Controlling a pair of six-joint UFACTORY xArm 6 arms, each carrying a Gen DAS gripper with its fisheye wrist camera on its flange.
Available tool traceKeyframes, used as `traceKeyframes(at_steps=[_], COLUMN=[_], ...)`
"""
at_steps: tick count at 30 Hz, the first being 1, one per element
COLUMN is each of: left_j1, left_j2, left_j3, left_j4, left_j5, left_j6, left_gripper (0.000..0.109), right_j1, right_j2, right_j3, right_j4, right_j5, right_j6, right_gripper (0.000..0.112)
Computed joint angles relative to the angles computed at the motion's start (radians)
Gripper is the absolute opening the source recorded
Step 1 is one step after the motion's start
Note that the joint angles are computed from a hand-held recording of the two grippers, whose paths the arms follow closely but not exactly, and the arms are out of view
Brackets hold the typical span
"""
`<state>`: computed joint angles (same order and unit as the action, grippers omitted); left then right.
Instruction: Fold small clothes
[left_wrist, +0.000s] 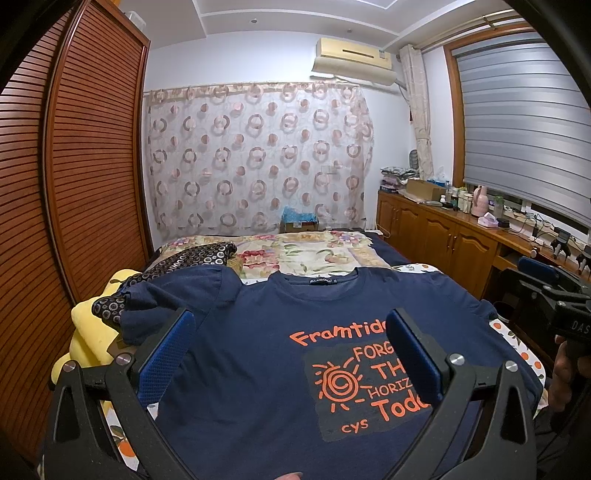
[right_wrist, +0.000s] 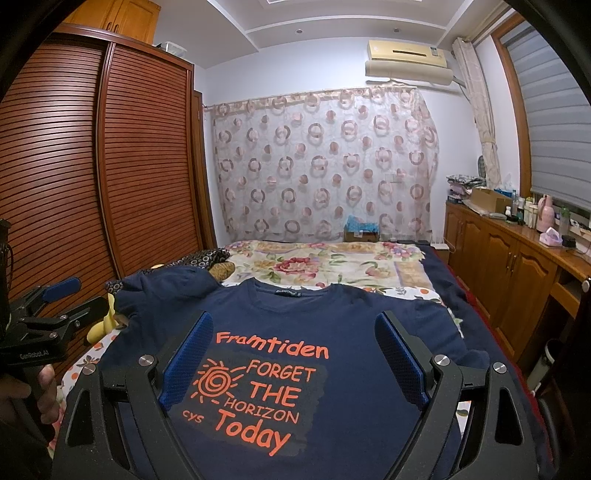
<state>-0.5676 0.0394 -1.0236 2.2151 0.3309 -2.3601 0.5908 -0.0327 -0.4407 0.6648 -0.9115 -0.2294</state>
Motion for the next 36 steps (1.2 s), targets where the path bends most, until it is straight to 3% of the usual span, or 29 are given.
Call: traceKeyframes(at_steps=[25, 36], left_j1=[-0.002, 0.070], left_j2=[0.015, 0.078], left_j3=[-0.002, -0.036], left_j4=[0.021, 0.080], left_j5=[0.010, -0.048], left_j6=[-0.023, -0.079], left_gripper=[0.103, 0.103], right_j1=[-0.006, -0.068], right_j2=[-0.005, 0.040], right_j3=[0.006, -0.014], right_j4=[-0.019, -0.184], right_j5=[0.005, 0.063], right_j6=[0.015, 0.098], right_gripper=[0.090, 0.090])
